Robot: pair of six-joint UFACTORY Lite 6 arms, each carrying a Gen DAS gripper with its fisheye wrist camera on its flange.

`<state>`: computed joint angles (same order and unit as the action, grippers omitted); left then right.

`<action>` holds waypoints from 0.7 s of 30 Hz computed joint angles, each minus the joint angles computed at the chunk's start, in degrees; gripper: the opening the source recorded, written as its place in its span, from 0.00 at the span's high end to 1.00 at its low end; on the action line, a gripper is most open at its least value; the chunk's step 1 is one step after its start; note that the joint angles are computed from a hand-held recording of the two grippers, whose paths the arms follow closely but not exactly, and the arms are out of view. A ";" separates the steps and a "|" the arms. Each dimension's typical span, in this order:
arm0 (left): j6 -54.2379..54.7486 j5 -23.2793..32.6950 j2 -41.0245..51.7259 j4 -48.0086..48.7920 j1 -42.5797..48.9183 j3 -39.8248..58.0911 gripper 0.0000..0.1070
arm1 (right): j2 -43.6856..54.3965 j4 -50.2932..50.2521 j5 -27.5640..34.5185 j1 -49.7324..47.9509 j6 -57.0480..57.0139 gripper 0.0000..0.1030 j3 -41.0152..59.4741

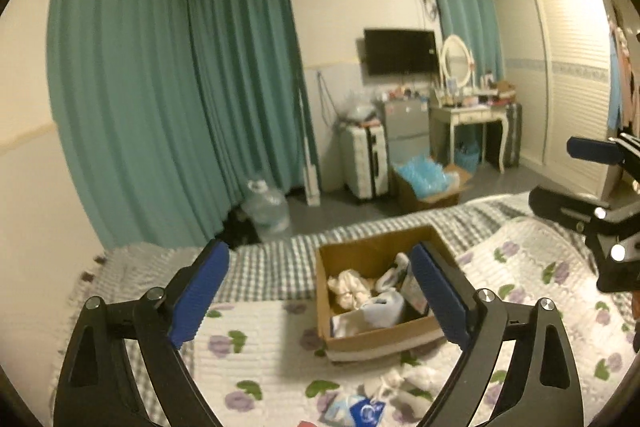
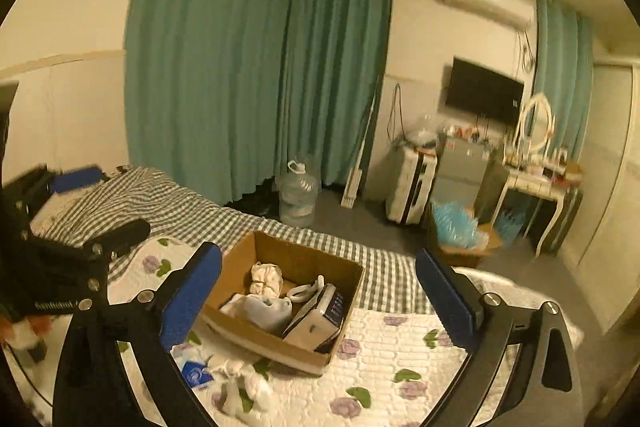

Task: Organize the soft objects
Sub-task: 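Carry the plush toy and lace cloth into the box and release both, then grasp the blue tissue pack with the left tool while the right grasps a white item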

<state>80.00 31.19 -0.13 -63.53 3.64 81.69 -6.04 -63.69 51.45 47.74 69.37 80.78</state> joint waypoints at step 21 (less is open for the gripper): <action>40.11 -3.58 2.22 -30.30 7.56 -33.70 0.12 | 13.09 -15.03 -18.21 2.50 43.16 0.10 -26.58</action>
<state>120.11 27.61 2.09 -93.84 11.20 47.99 7.04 -78.72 33.24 50.24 112.53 54.19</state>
